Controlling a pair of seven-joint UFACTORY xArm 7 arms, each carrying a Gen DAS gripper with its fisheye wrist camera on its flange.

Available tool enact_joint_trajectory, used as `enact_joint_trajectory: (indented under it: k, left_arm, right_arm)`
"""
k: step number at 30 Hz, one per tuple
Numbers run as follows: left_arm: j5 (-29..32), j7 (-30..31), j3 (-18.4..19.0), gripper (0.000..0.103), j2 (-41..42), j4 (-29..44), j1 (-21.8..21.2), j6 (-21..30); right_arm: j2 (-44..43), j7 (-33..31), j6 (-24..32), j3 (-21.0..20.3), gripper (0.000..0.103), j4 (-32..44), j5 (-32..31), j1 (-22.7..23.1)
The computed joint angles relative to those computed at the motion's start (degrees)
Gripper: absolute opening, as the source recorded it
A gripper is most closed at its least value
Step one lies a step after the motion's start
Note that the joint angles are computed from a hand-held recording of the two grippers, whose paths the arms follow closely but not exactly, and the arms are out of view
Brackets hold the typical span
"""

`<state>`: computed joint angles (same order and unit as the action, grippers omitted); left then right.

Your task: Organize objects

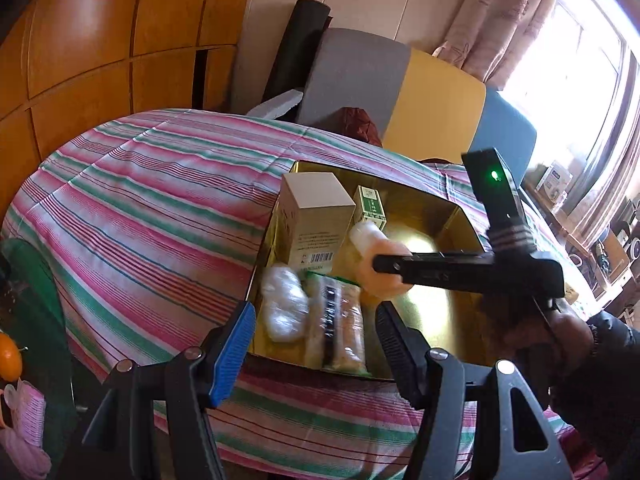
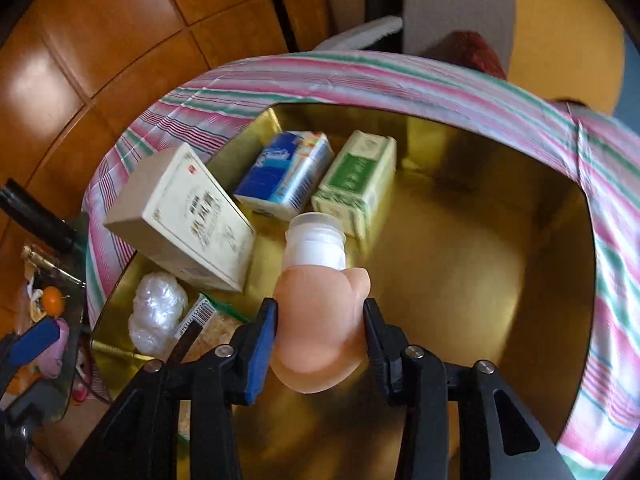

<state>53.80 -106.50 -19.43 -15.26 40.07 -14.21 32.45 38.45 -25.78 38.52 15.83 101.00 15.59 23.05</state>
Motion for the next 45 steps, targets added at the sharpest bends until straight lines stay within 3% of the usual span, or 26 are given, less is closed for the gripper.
enact_joint_trajectory:
  k: [2,5,8,26,34,40,45]
  left_arm:
    - [-0.7,0.5,0.2,0.063,0.2,0.0,-0.1,0.3]
    - [-0.5,-0.1,0.0,0.063,0.4,0.1,-0.1,0.3]
    - [-0.8,0.0,-0.2,0.063,0.6,0.5,-0.6,1.6]
    - [-0.4,2.0,-0.4,0.063,5.2,8.0,-6.2,11.5]
    - [0.1,2.0,0.4,0.063,9.6,13.8,-10.3,20.3]
    - [0.6,2.2,2.1,0.063,11.5,15.5,-12.3,20.8]
    - [0.8,3.0,3.0,0.063,13.1,16.4,-13.2,18.9]
  right_arm:
    - [-0.7,-1.5,-1.1,1.1,0.057,-1.2,1.3,-0.9]
    - [-2.4,-2.1,-3.0,1.0,0.058,-3.6,1.9,-1.3]
    - [-4.6,-2.7,-4.7,1.2,0.067,-6.2,3.0,-2.2]
    - [-20.9,-6.1,-22.2,1.7,0.075,-29.0,8.6,-6.8]
    - [-28.5,-7.2,-33.5,2.5,0.081,-39.6,12.7,-10.1]
    - [-33.0,-12.4,-37.3,2.7,0.085,-45.2,19.0,-12.1]
    - [-35.8,-17.1,-38.9,0.4,0.088,-48.4,24.5,-11.3]
